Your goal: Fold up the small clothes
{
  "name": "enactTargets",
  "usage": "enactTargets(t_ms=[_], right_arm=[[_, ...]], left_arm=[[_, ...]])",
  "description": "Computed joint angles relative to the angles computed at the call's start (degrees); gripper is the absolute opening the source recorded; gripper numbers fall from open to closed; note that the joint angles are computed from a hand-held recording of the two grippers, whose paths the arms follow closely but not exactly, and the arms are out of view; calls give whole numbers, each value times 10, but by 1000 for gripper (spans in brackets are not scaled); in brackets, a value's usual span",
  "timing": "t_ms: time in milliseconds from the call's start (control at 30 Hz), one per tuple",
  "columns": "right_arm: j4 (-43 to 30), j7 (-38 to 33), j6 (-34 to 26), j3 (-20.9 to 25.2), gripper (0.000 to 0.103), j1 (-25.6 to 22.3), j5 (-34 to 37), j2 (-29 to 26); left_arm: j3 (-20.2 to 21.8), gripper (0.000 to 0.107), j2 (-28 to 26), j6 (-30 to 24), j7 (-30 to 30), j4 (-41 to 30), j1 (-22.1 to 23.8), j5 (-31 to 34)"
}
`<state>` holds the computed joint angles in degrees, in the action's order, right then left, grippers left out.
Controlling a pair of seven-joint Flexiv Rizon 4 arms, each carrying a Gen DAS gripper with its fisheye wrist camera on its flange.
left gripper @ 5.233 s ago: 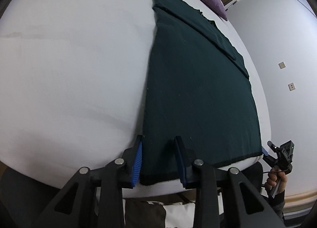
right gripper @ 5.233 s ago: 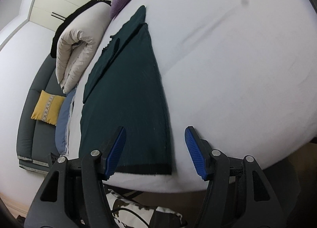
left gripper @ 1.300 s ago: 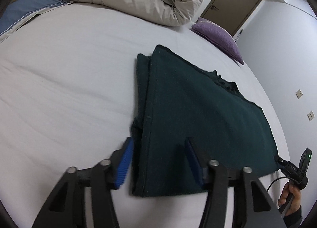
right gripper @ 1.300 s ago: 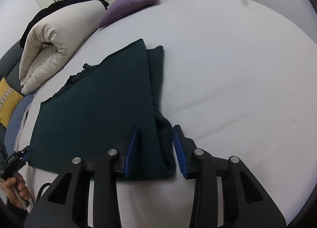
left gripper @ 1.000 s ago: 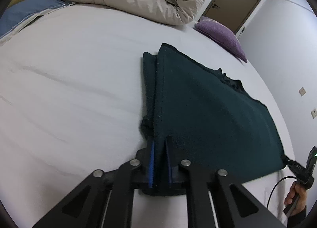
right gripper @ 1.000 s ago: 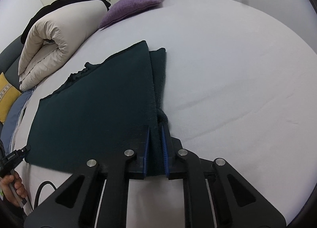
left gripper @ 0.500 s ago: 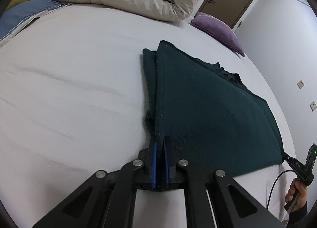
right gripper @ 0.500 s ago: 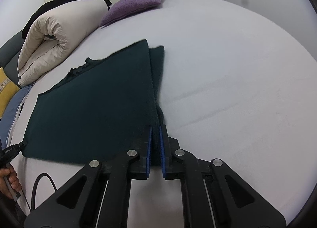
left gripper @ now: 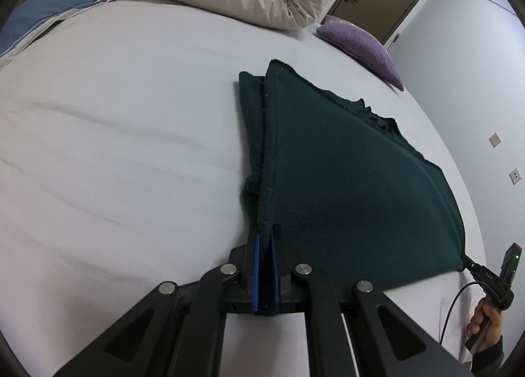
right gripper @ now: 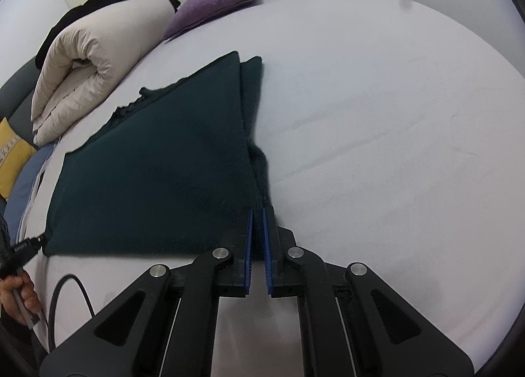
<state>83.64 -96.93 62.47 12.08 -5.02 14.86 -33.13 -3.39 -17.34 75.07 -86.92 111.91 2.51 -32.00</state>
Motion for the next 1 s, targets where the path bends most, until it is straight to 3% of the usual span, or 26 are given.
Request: enactTargets(t_ms=[267, 500, 633, 700, 800, 900, 1000], right_arm=[[-20, -1, -19, -6, 5, 6, -10, -11], [-8, 3, -8, -9, 5, 11, -17, -7], [-15, -5, -19, -5, 6, 8, -20, -9], [-11, 7, -25, -16, 11, 15, -31, 1], [6, 51, 21, -35, 28, 25, -36, 21], [-42, 13, 21, 33, 32, -12, 26, 9], [-161, -41, -85, 115, 32, -37, 98, -51]], left_arm=[[-14, 7, 14, 26, 18, 30, 2, -35], [-5, 7, 19, 21, 13, 34, -4, -24], [4, 20, 23, 4, -1, 30, -5, -15], [43, 29, 35, -7, -54, 21, -24, 51], [101, 36, 46, -7, -158, -13, -53, 191], [92, 39, 19, -19, -169, -81, -49, 246], [60, 40, -53, -29, -139, -183, -41, 248]])
